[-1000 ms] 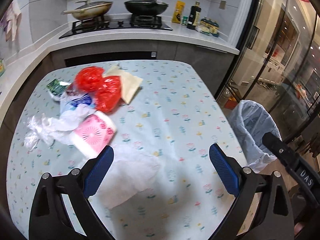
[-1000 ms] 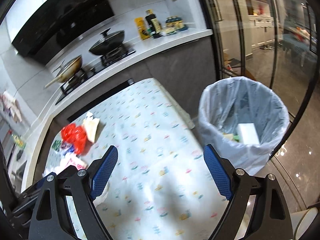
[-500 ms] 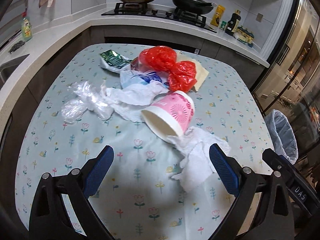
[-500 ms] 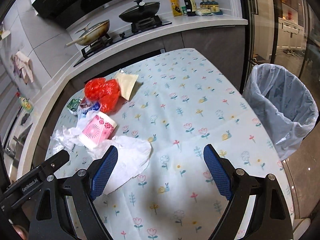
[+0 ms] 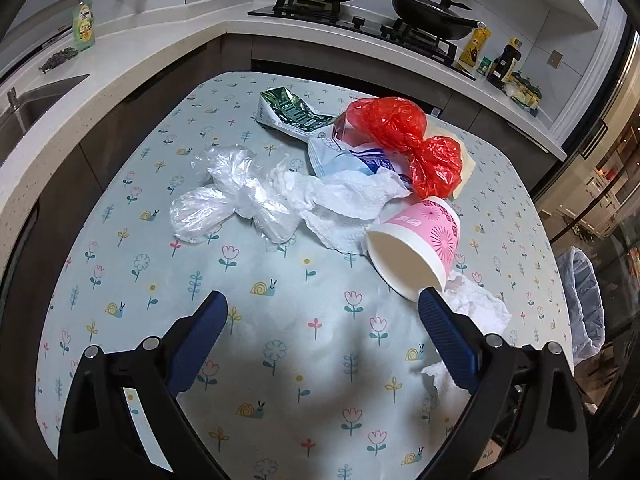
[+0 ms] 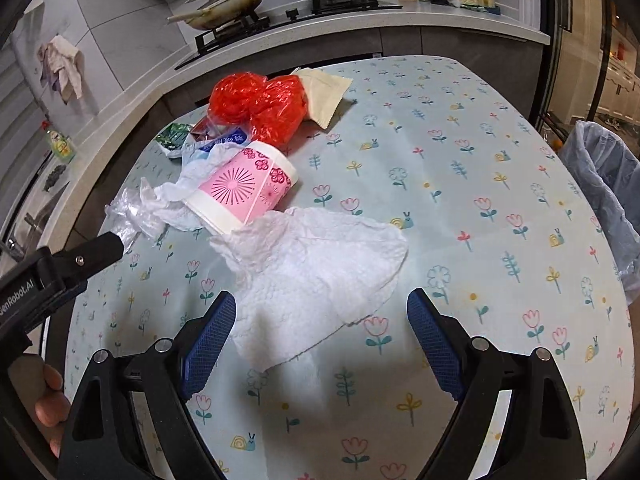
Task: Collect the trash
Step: 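Grasp the white tissue with the right tool while the left tool grasps white wrap by the pink cup, then lift the held white tissues with both tools and turn toward the bin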
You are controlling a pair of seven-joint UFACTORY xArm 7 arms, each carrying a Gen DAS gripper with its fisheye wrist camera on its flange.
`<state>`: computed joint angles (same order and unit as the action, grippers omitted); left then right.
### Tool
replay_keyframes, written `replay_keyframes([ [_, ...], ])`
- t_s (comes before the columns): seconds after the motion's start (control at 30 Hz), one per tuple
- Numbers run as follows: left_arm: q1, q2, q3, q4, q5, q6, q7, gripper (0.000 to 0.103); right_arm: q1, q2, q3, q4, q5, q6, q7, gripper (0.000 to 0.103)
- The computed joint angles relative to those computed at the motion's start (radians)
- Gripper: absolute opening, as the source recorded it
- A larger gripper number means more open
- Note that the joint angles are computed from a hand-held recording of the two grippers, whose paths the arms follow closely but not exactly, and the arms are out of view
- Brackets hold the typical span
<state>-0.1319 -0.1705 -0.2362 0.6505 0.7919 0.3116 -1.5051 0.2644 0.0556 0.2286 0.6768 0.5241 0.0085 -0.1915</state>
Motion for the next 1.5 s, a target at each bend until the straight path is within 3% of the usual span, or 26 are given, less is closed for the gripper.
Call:
replay_keyframes([
  [0.37,0.003,0.170,0.097,0.135,0.024,-0.043,0.053,0.092,0.131,0.112,-0.187,0.060,-0.468,-0.001,0.403,0.081],
  [0.6,-0.061,0.318,0.187,0.252,-0.053,-0.068,0.141,0.091,0.287,0.130,-0.384,0.083,-0.760,0.005,0.652,0.067],
  [0.67,-0.091,0.341,0.214,0.276,-0.042,-0.064,0.143,0.085,0.338,0.135,-0.447,0.091,-0.854,0.011,0.727,0.061],
  [0.83,-0.156,0.361,0.262,0.316,0.016,-0.025,0.126,0.062,0.250,0.126,-0.378,0.086,-0.886,0.007,0.748,0.049],
  [0.9,-0.163,0.361,0.266,0.321,0.024,-0.017,0.123,0.054,0.194,0.120,-0.326,0.081,-0.872,0.009,0.733,0.041],
  [1.0,-0.163,0.352,0.264,0.317,0.021,-0.010,0.133,0.029,0.074,0.113,-0.206,0.072,-0.776,0.011,0.640,0.027],
  [1.13,-0.148,0.328,0.249,0.296,-0.024,-0.027,0.170,0.009,-0.121,0.098,0.007,0.055,-0.516,0.020,0.414,0.017],
  [1.3,-0.157,0.271,0.232,0.270,0.035,-0.009,0.122,0.005,-0.143,0.042,0.046,0.004,-0.349,0.011,0.283,0.014],
  [1.43,-0.144,0.211,0.190,0.242,0.046,0.000,0.097,0.004,-0.169,-0.026,0.093,-0.042,-0.106,0.002,0.084,0.014],
  [1.5,-0.136,0.177,0.166,0.230,0.056,0.005,0.082,0.004,-0.152,-0.057,0.083,-0.053,0.026,0.004,-0.023,0.014],
])
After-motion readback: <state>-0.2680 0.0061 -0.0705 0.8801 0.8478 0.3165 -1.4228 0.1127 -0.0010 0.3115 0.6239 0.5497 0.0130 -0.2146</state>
